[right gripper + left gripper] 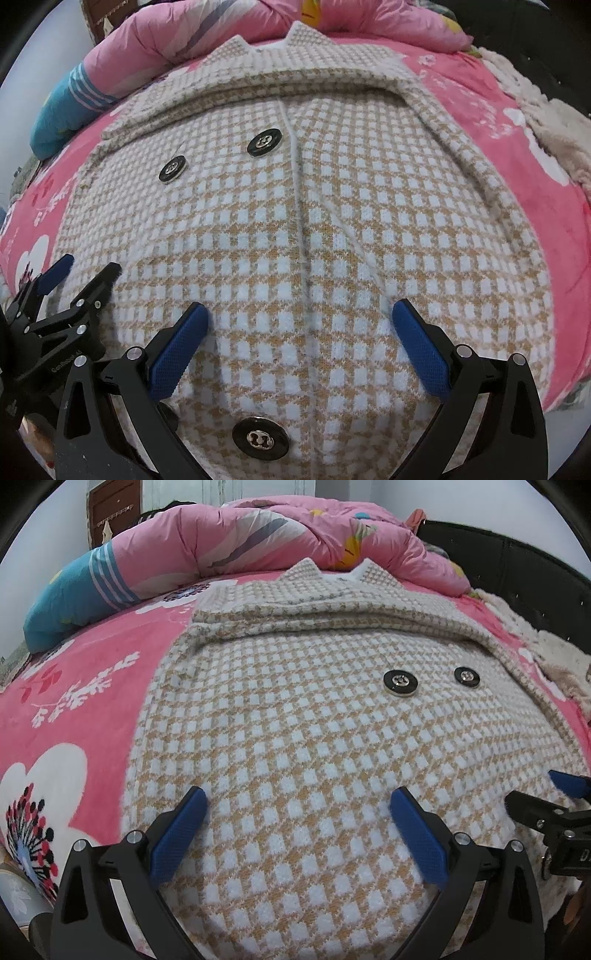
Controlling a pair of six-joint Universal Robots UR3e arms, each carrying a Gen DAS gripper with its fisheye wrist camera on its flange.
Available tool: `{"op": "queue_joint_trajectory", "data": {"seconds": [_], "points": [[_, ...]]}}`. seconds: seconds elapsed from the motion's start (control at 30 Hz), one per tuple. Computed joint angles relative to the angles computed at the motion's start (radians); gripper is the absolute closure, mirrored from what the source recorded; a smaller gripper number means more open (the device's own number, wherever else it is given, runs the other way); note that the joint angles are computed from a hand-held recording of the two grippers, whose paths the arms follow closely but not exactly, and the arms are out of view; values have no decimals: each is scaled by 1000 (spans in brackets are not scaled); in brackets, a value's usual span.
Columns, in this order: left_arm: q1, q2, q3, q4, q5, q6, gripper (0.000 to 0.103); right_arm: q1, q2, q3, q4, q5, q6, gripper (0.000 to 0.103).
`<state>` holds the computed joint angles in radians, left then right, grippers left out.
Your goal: Fold large clothes
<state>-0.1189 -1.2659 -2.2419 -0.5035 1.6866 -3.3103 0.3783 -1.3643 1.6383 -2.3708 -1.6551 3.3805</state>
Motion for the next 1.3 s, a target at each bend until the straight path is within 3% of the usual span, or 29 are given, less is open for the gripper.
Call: {"op": "queue_joint_trajectory", "data": {"seconds": [0.6, 0.97, 1.3], "points": [[-52, -65, 108, -112, 68, -28, 5, -23, -9, -34, 89, 37, -40, 8], [-30, -79, 140, -143, 47, -2, 4, -55, -120, 156, -57, 86, -102, 8], [-56, 166, 19, -97, 118, -8, 4, -109, -327, 356, -70, 141, -184, 8]]}}
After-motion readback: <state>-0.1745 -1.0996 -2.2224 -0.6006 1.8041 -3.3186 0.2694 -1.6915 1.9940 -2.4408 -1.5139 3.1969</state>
